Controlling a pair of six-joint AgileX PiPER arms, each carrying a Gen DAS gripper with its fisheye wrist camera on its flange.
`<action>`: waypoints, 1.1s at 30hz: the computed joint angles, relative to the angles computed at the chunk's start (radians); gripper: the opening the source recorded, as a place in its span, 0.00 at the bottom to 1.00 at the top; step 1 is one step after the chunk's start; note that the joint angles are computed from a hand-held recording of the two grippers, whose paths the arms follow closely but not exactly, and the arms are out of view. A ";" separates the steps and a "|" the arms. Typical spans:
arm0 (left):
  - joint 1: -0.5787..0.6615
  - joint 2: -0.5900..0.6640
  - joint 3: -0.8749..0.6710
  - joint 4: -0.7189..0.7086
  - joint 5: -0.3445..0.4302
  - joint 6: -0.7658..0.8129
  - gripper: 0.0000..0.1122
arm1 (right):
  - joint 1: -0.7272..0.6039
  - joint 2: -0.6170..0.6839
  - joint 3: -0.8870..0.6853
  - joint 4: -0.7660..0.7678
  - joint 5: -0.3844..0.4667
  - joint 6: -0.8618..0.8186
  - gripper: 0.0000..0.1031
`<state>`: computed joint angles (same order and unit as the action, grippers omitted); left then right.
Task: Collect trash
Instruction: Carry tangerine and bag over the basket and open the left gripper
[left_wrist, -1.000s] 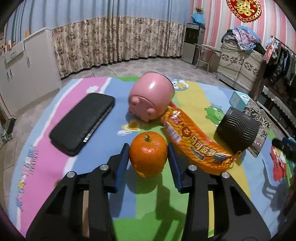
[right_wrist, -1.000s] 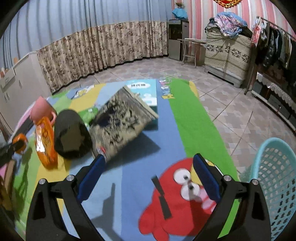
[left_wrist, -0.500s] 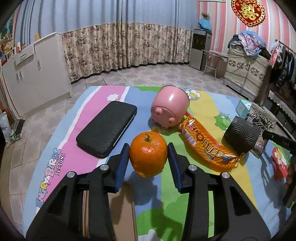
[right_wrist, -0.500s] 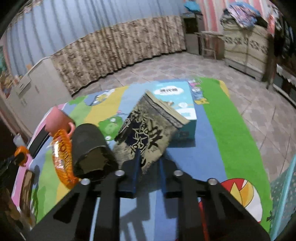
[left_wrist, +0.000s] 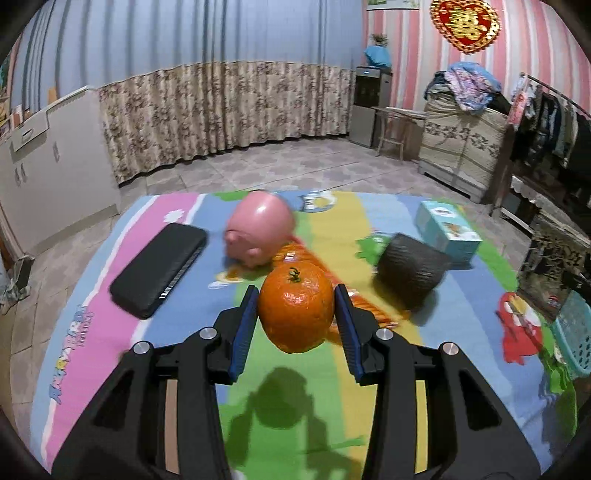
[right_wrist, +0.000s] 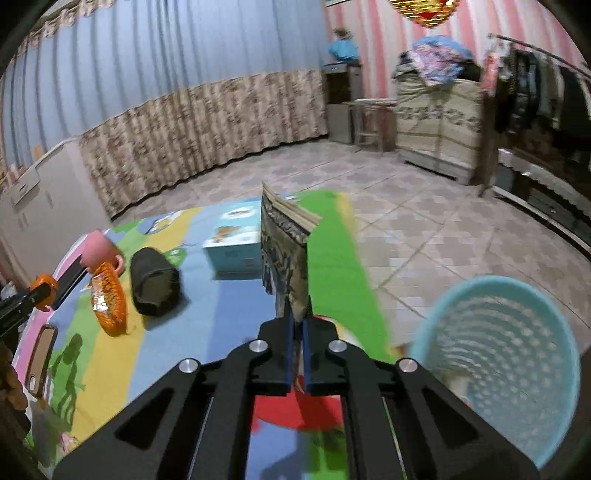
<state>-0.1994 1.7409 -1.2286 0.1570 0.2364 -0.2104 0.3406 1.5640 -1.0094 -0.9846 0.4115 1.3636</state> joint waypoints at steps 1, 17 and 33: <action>-0.020 -0.003 0.003 0.033 -0.003 -0.040 0.36 | -0.010 -0.044 0.034 -0.006 0.019 0.001 0.04; -0.352 0.056 -0.067 0.626 0.066 -0.723 0.36 | -0.263 -0.308 0.313 -0.087 -0.055 0.057 0.04; -0.611 0.239 -0.353 0.615 0.161 -0.733 0.36 | -0.458 -0.323 0.362 0.024 -0.148 -0.078 0.04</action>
<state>-0.8102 1.9796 -1.5817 0.7721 0.3970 -0.9431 -0.1175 1.2414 -0.6479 -0.9605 0.2639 1.2860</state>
